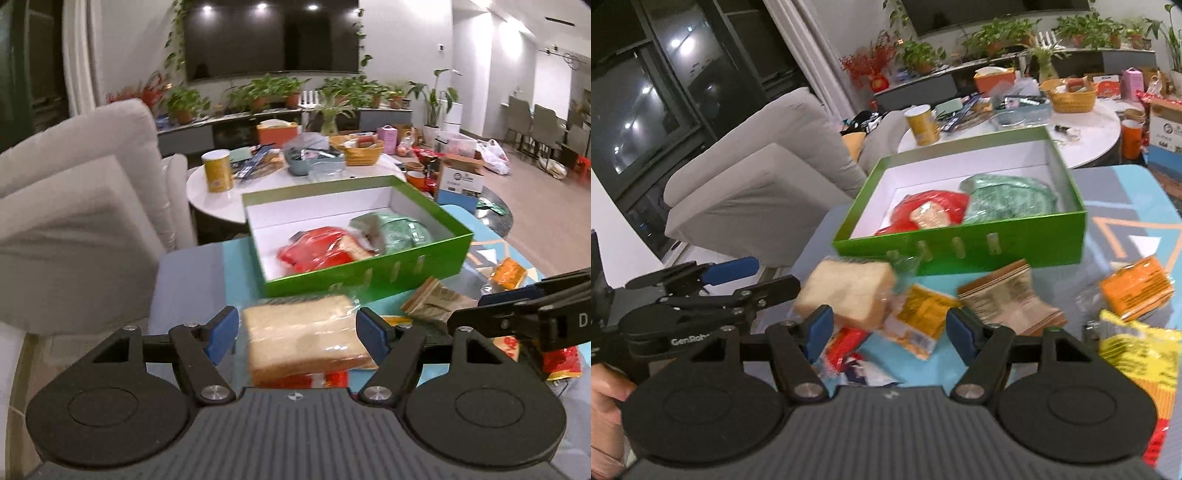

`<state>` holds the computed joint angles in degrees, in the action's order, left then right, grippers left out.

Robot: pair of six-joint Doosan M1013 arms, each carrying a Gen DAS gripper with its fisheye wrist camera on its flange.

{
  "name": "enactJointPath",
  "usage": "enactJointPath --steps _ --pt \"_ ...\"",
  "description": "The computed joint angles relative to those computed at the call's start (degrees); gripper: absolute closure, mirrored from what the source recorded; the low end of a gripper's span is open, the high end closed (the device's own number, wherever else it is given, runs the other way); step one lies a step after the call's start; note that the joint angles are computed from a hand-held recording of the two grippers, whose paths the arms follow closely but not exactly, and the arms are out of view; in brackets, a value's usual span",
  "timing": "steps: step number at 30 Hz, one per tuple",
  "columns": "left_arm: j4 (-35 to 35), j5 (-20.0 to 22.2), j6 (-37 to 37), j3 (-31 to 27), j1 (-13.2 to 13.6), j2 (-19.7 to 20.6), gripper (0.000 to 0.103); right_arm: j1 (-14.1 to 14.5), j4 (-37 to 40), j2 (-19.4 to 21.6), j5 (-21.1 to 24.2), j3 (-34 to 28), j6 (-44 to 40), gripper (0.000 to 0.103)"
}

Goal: Organize snacks
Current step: 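Grasp the wrapped bread loaf with the right tool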

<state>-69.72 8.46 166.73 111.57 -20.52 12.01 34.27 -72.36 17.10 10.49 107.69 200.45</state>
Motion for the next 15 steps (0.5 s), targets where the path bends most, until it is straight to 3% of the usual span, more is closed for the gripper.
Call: enactJointPath --steps 4,10,15 --pt "3.31 0.67 -5.46 -0.86 1.02 1.39 0.034 0.22 4.71 1.56 0.33 -1.50 -3.97 0.056" --pt "1.81 3.04 -5.66 -2.38 2.24 4.06 0.034 -0.43 12.45 3.93 0.38 -3.45 -9.65 0.056" --pt "1.35 5.71 -5.75 -3.69 3.26 6.12 0.035 -1.74 10.61 5.41 -1.90 -4.21 -5.00 0.056"
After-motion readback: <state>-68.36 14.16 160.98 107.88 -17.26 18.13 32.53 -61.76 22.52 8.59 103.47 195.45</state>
